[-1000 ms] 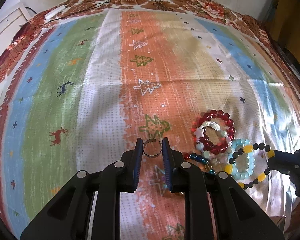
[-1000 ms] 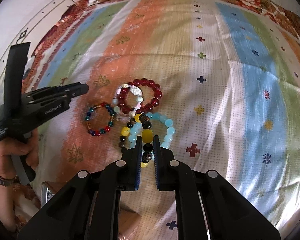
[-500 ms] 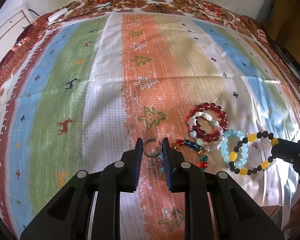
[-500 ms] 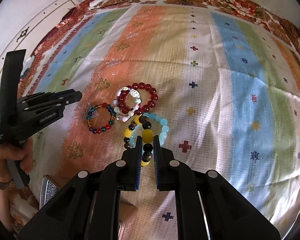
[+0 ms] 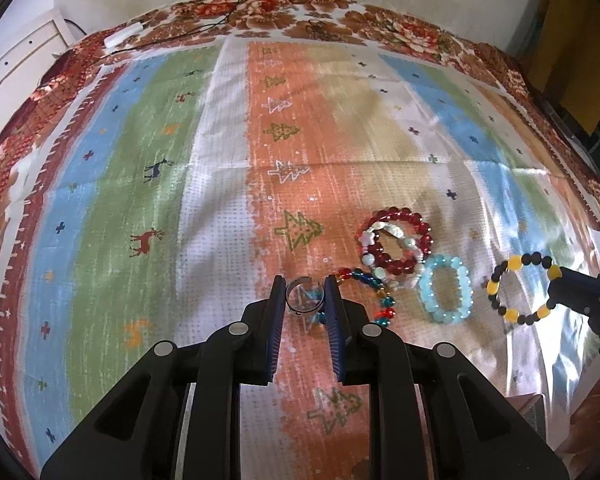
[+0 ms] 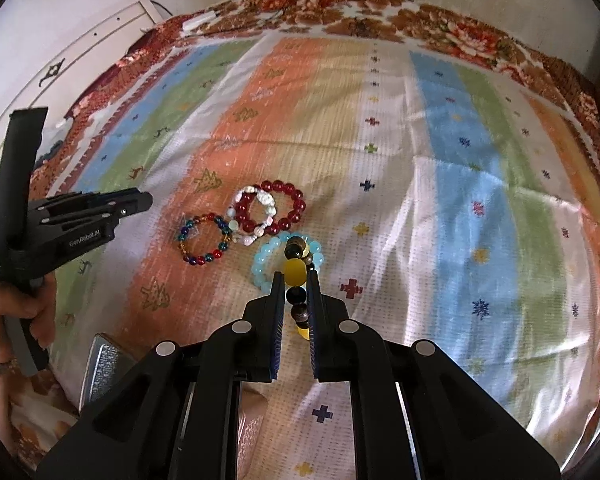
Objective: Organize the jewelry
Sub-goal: 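Lift and carry the ring and yellow-black bracelet over the tin box with both tools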
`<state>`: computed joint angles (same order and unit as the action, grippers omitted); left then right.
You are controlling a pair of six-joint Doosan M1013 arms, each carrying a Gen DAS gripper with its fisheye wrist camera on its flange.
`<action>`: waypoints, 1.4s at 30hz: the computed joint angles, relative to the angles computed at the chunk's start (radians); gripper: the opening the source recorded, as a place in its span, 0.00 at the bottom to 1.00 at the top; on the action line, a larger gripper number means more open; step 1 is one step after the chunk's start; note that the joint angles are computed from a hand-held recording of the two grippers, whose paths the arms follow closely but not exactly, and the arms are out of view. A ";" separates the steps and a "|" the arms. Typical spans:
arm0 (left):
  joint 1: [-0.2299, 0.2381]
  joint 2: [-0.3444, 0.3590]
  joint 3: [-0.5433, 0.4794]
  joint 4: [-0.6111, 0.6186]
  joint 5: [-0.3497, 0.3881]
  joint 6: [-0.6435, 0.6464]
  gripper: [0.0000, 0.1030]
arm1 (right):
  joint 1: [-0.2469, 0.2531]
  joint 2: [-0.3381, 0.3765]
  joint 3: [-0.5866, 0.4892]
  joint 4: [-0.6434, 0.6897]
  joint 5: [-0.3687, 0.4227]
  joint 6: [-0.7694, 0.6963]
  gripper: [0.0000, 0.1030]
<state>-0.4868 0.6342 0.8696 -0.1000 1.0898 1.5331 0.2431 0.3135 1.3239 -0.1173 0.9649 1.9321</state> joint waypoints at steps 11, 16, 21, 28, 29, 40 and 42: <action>-0.006 -0.073 0.100 -0.001 -0.070 0.011 0.19 | 0.026 -0.042 0.027 -0.046 -0.078 0.024 0.11; -0.010 -0.101 0.132 -0.017 -0.093 0.024 0.19 | 0.031 -0.055 0.037 -0.004 -0.099 -0.013 0.11; -0.017 -0.131 0.168 -0.040 -0.132 0.051 0.19 | 0.040 -0.074 0.053 0.013 -0.130 -0.026 0.11; -0.031 -0.160 0.214 -0.014 -0.157 0.059 0.19 | 0.054 -0.098 0.082 0.055 -0.150 -0.059 0.11; -0.032 -0.167 0.225 -0.018 -0.165 0.066 0.19 | 0.057 -0.102 0.086 0.056 -0.153 -0.064 0.11; -0.041 -0.241 0.328 -0.084 -0.227 0.138 0.19 | 0.070 -0.133 0.135 0.104 -0.163 -0.096 0.11; -0.045 -0.251 0.344 -0.094 -0.231 0.159 0.19 | 0.071 -0.138 0.144 0.108 -0.163 -0.094 0.11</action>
<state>-0.5322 0.3837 1.2133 -0.1943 0.8590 1.6917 0.3145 0.1750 1.4683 -0.0096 0.8015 1.8379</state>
